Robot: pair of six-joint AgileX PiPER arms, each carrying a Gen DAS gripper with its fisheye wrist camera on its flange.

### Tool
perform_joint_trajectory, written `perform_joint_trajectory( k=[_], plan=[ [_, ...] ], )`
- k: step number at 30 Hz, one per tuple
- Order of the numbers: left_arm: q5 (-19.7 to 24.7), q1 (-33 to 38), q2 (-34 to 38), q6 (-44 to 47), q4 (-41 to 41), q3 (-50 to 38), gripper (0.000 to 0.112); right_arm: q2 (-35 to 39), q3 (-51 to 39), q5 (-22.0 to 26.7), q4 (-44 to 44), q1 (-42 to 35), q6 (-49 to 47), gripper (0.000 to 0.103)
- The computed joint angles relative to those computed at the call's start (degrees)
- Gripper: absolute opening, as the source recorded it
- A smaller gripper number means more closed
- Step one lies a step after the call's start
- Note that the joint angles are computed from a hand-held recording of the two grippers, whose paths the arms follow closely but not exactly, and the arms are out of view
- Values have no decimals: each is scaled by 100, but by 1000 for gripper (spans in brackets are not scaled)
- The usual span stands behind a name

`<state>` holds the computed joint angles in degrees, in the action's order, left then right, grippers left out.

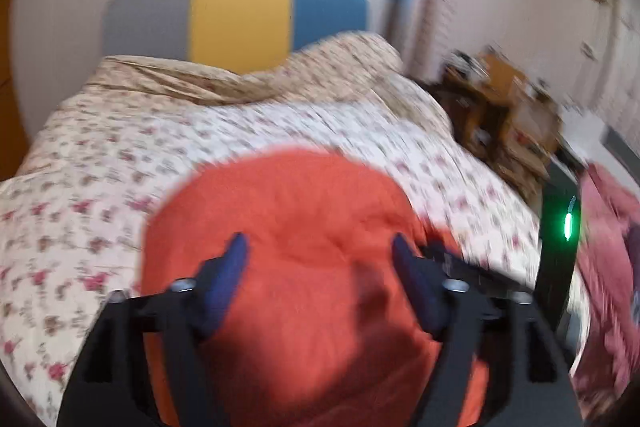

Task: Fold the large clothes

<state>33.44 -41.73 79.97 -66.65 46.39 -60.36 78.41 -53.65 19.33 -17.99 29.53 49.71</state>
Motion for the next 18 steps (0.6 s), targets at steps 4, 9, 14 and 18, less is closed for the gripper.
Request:
perform_joint_trajectory(
  k=[4, 9, 14, 18],
  plan=[
    [1213, 108, 681, -311, 50, -946, 78, -112, 56, 12, -285, 81, 297, 17],
    [1032, 347, 1188, -216, 132, -983, 81, -180, 140, -41, -185, 58, 251, 17],
    [377, 444, 1164, -1291, 1081, -313, 82, -152, 62, 25, -319, 131, 323, 18],
    [431, 323, 1116, -1719, 1541, -119, 82, -54, -597, 977, 58, 274, -402, 22]
  ],
)
